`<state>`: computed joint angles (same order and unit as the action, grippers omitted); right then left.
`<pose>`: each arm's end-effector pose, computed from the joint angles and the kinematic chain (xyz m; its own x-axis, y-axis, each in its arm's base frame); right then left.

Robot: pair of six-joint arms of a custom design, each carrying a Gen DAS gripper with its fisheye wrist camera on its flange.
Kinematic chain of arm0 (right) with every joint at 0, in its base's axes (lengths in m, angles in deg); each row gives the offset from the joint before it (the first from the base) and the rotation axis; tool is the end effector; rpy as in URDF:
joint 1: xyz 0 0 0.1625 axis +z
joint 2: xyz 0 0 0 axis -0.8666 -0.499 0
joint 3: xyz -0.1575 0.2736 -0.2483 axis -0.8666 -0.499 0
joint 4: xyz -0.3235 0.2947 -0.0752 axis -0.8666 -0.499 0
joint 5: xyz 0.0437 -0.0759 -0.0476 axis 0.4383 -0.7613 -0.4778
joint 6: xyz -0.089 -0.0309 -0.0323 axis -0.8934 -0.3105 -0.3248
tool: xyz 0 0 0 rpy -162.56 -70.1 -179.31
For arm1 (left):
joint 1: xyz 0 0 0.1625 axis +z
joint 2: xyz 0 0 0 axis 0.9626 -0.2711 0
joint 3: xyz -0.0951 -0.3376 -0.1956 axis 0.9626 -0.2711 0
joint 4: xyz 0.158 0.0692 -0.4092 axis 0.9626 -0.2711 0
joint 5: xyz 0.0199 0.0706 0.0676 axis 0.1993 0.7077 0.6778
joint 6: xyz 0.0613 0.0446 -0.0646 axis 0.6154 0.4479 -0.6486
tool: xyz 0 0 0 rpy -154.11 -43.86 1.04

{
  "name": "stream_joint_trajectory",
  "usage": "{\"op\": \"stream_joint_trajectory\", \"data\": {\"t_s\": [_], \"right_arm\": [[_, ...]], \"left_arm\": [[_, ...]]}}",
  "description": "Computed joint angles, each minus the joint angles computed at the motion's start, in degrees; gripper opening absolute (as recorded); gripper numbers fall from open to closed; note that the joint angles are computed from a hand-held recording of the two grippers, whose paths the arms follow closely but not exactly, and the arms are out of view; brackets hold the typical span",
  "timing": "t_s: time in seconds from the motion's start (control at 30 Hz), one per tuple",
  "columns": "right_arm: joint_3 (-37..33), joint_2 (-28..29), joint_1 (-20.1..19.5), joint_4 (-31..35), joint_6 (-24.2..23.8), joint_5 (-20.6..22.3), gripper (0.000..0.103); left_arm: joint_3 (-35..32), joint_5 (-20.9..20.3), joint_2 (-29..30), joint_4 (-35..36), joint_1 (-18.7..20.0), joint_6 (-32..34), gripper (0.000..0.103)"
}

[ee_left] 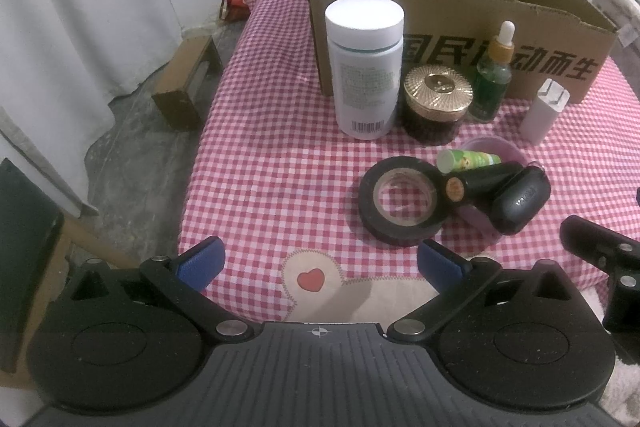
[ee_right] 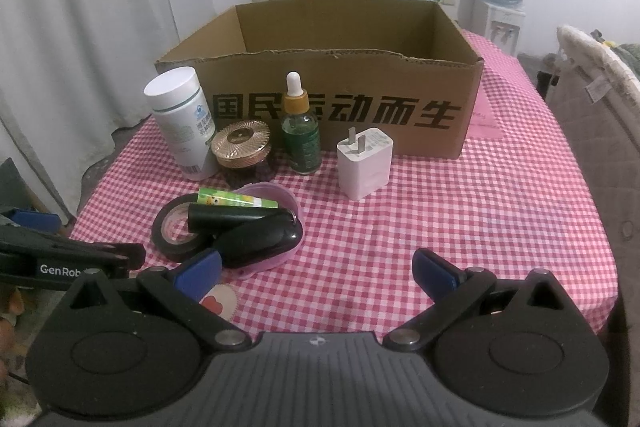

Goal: Organize rigid objects

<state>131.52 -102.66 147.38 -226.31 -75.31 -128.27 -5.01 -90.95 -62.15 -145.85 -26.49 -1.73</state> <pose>0.0747 -0.6439 0.2632 -0.7593 -0.2398 0.6050 -0.5682 0.6975 -0.4366 -0.3486 -0.7122 0.0571 -0.6270 -0.1396 -0.7664 0.3371 0.8383 -0.4286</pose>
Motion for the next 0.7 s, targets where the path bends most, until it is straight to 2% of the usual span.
{"op": "stream_joint_trajectory", "data": {"t_s": [0.7], "right_arm": [[-0.6, 0.3, -0.4, 1.2, 0.4, 1.4, 0.103]], "left_arm": [[-1.8, -0.3, 1.0, 1.5, 0.4, 0.3, 0.103]]}}
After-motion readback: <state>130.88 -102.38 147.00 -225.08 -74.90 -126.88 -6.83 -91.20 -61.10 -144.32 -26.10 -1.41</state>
